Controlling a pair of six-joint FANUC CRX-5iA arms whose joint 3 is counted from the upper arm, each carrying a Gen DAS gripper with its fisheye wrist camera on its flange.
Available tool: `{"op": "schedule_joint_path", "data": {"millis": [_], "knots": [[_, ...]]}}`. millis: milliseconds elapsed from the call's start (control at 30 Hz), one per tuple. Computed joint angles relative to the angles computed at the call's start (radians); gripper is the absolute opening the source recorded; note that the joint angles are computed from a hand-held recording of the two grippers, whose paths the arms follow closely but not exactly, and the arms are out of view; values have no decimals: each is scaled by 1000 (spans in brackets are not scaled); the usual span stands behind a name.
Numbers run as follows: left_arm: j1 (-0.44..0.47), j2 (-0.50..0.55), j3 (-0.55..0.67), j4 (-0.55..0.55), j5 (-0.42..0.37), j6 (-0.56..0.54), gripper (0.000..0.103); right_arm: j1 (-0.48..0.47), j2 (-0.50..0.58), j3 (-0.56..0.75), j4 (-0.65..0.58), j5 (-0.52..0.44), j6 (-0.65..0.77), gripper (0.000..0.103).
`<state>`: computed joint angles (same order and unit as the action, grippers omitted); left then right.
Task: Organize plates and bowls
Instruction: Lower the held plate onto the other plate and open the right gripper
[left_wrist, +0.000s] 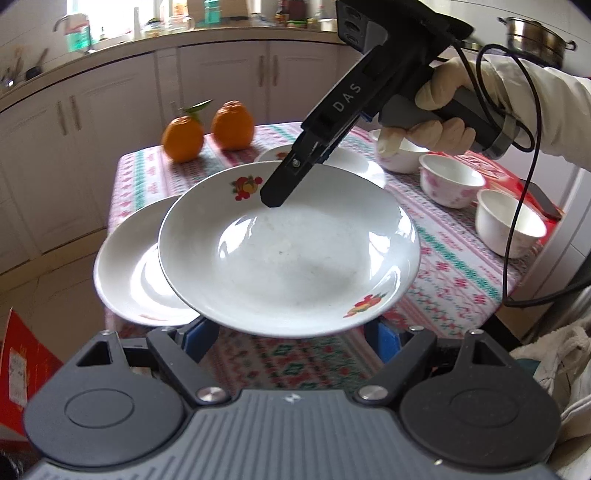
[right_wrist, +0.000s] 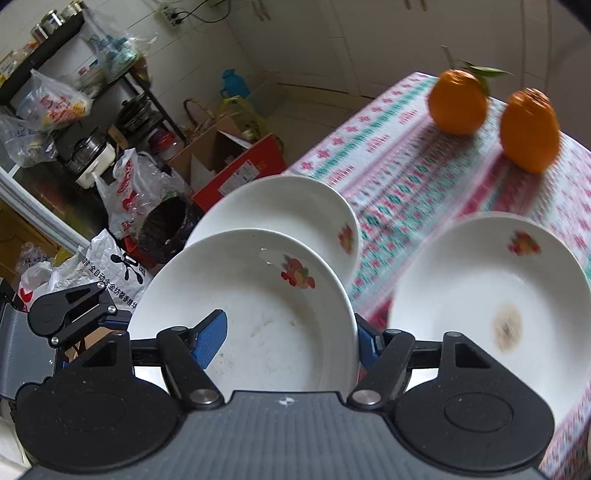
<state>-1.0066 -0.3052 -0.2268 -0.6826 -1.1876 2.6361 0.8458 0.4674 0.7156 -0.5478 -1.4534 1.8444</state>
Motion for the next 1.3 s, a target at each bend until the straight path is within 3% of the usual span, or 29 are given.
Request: {"op": "schedule_joint_path", "data": {"millis": [400,1300], "knots": [[15,-34,-33,-21,-55,67,85,39,151,202,-14,-69,-4,76],[144,-94,-101,11,5,11,85,35,233,294,-5,-86,-65,76]]}}
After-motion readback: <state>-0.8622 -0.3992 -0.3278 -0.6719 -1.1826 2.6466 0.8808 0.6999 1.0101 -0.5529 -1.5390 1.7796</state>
